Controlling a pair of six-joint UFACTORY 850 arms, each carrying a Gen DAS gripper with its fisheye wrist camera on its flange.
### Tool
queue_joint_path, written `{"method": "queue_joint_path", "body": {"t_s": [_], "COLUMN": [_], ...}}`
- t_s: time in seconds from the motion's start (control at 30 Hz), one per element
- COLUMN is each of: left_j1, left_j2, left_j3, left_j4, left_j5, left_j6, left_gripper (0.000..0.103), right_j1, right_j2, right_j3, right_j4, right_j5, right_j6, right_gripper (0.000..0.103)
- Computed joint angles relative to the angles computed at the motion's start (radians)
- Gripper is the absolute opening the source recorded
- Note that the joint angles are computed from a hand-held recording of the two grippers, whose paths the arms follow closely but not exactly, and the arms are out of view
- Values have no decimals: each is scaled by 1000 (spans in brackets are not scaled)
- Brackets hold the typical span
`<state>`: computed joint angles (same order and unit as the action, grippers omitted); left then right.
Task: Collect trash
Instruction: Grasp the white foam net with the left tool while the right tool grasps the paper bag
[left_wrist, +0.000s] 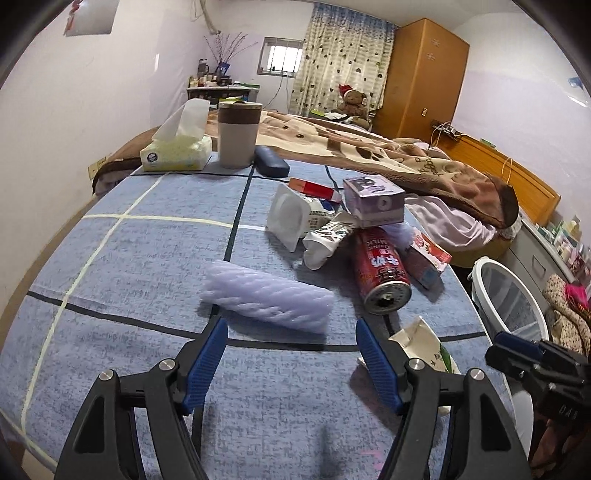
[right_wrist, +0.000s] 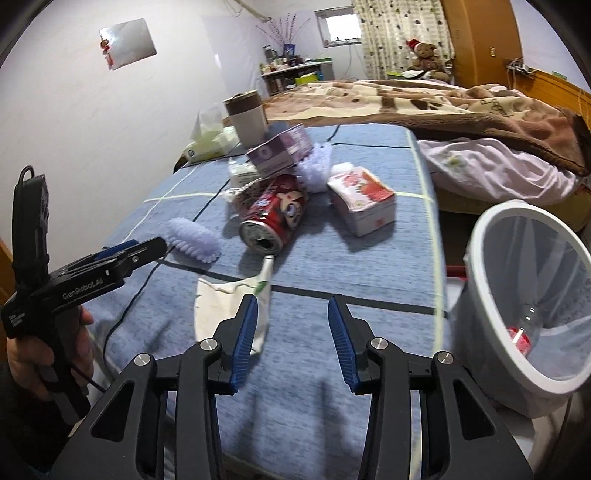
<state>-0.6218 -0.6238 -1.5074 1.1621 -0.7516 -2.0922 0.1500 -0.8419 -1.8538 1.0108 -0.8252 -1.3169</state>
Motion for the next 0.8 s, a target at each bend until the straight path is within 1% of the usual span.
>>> {"method": "queue_joint_path", "body": {"t_s": [0.1,0.27,0.33,0.37,0.4,0.47,0.57,0.8], "left_j1": [10,23,28,32,33,39,50,85], "left_j2": [2,9,11,12,11,9,-6,-62], "left_j3": [6,23,30,32,32,32,13,-66], "left_j4": [-2,2,6,6,5,9,5,-83], "left_j5": [15,26,37,43,46,61,85,128], "left_j6": [-16,-47,-59,-63,-65,-73,-73,-45], "left_gripper": [72,72,72,72,72,72,72,72], "right_j1": [12,29,36,38,39,37,33,18], "right_j2": [-12,-53,-60,-60,-59,-57,-41,-63], "right_j3": [-13,-61,-68,-67,-66,-64,-48,-91], "right_j4": [-18,-82,-108,-116,-120,-112,-93,-111], "right_j5": [-22,-75,-72,-63,-56,-49,-3,43], "right_j6": [15,91,112,116,120,119,105,147], "right_gripper": [41,34,23,20,11,9,8,8]}}
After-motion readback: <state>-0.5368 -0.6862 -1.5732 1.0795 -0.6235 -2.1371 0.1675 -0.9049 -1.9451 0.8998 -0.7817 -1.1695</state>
